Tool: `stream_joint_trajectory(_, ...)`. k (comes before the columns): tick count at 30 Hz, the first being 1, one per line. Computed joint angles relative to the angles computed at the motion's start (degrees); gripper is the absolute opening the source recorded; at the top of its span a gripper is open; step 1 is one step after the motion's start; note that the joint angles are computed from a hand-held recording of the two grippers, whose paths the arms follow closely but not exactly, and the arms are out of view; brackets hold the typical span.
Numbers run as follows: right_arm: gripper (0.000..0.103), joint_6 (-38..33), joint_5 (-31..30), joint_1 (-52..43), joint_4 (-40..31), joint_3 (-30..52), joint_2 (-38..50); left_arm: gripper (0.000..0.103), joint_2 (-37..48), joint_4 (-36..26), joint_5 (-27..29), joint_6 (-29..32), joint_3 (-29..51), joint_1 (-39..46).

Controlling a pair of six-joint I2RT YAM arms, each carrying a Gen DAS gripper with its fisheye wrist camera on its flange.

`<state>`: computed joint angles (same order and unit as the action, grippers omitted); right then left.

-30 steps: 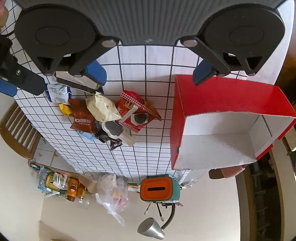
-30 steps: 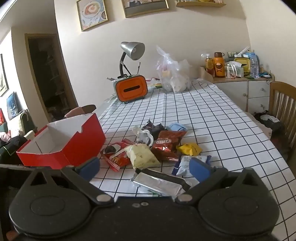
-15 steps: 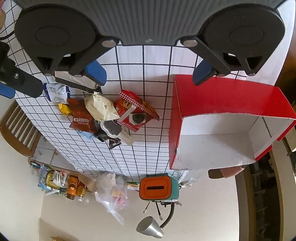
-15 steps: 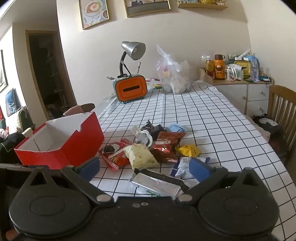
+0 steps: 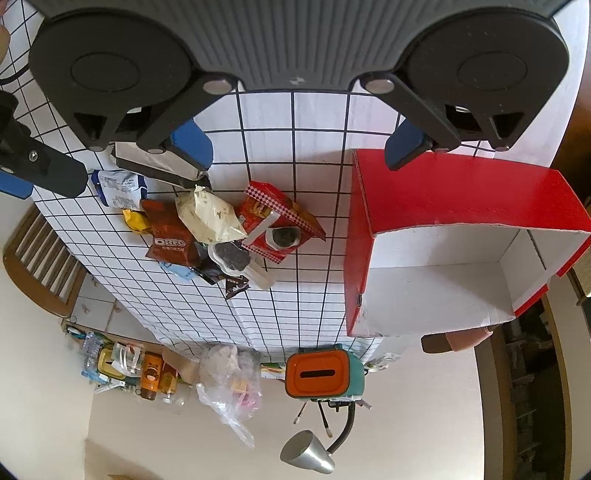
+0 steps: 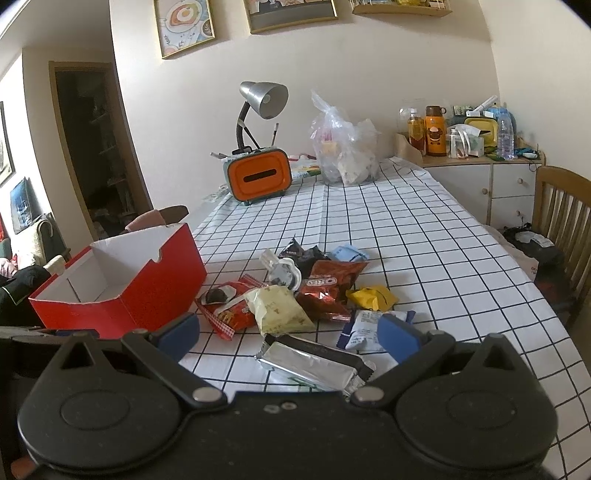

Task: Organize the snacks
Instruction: 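Move both tools toward the snack pile on the table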

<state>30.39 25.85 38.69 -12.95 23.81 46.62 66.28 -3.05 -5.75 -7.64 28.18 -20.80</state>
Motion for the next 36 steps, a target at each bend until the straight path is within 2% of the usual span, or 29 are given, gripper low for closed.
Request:
stream_joint_trajectory(26, 0.103, -1.37, -2.56, -3.29, -3.80, -2.27, -8.68, 0.100, -0.59, 0.59, -3.56, -0.86, -0.11, -6.36)
stream_joint_trajectory(36, 0.103, -0.97, -1.43, -2.64, -5.37, -2.74, -10.59, 0.100, -1.85, 2.13, -2.15, -0.79, -1.58, -6.46)
